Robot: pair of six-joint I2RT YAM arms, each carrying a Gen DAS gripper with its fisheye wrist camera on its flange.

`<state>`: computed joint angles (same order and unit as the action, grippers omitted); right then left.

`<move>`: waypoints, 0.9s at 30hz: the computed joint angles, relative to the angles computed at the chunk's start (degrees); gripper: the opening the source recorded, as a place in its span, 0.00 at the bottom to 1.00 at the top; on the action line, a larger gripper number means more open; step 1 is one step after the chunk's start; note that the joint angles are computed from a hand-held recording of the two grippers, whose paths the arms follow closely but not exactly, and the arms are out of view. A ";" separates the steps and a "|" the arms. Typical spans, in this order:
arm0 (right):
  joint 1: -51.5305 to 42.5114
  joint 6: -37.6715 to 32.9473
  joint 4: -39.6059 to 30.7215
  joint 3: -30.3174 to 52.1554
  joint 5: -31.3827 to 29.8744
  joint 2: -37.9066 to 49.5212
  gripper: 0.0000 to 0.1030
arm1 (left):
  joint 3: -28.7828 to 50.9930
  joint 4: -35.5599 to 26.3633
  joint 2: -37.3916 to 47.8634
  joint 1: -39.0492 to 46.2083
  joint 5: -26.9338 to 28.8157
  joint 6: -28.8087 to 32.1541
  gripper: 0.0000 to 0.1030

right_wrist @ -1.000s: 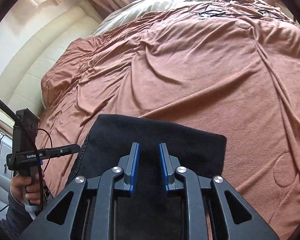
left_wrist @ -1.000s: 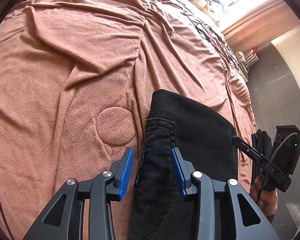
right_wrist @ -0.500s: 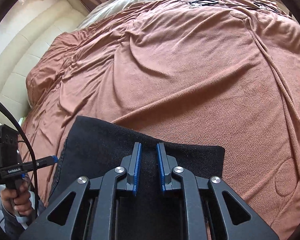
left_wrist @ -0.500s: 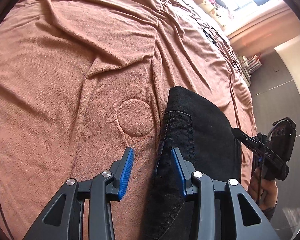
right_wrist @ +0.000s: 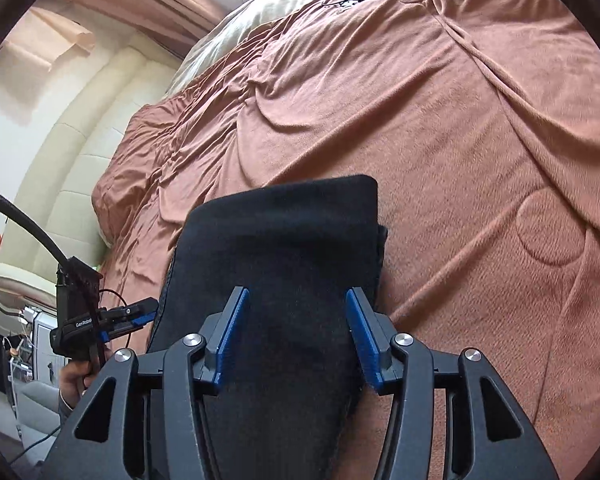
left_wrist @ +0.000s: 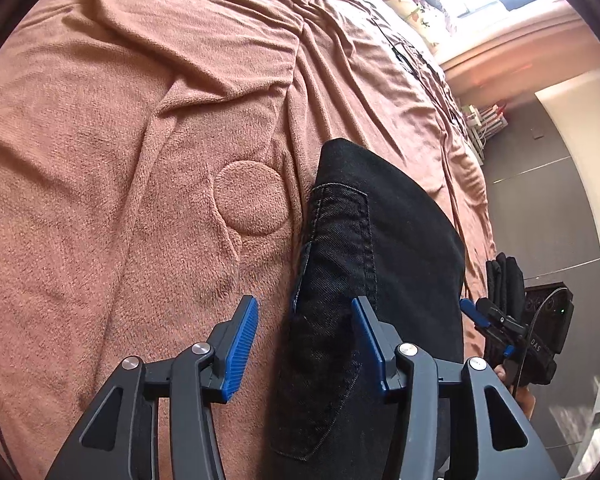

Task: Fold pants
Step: 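Grasp the pants bundle with the right gripper while the left gripper grasps it too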

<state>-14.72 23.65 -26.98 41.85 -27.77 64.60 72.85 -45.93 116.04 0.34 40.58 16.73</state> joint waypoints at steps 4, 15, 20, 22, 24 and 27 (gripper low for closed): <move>-3.03 0.16 0.32 -2.34 -2.10 -1.49 0.58 | -0.43 -0.93 0.14 -0.07 1.01 1.01 0.50; -5.84 0.69 9.23 -5.79 -12.20 8.63 0.58 | 0.39 -2.24 4.42 -0.72 4.17 1.76 0.53; -6.35 0.67 11.12 -5.35 -17.65 12.43 0.58 | -0.59 -3.06 4.91 -1.92 4.91 4.39 0.50; -6.47 -0.73 10.40 -4.69 -16.89 12.67 0.58 | -1.54 -1.97 3.73 -2.11 4.32 3.81 0.42; -7.61 -0.78 10.72 -4.03 -19.09 14.16 0.58 | -2.02 -1.71 3.01 -1.73 4.71 3.97 0.34; -7.31 0.13 12.64 -4.22 -20.83 15.05 0.58 | -1.86 -3.02 2.24 -0.57 5.57 5.00 0.25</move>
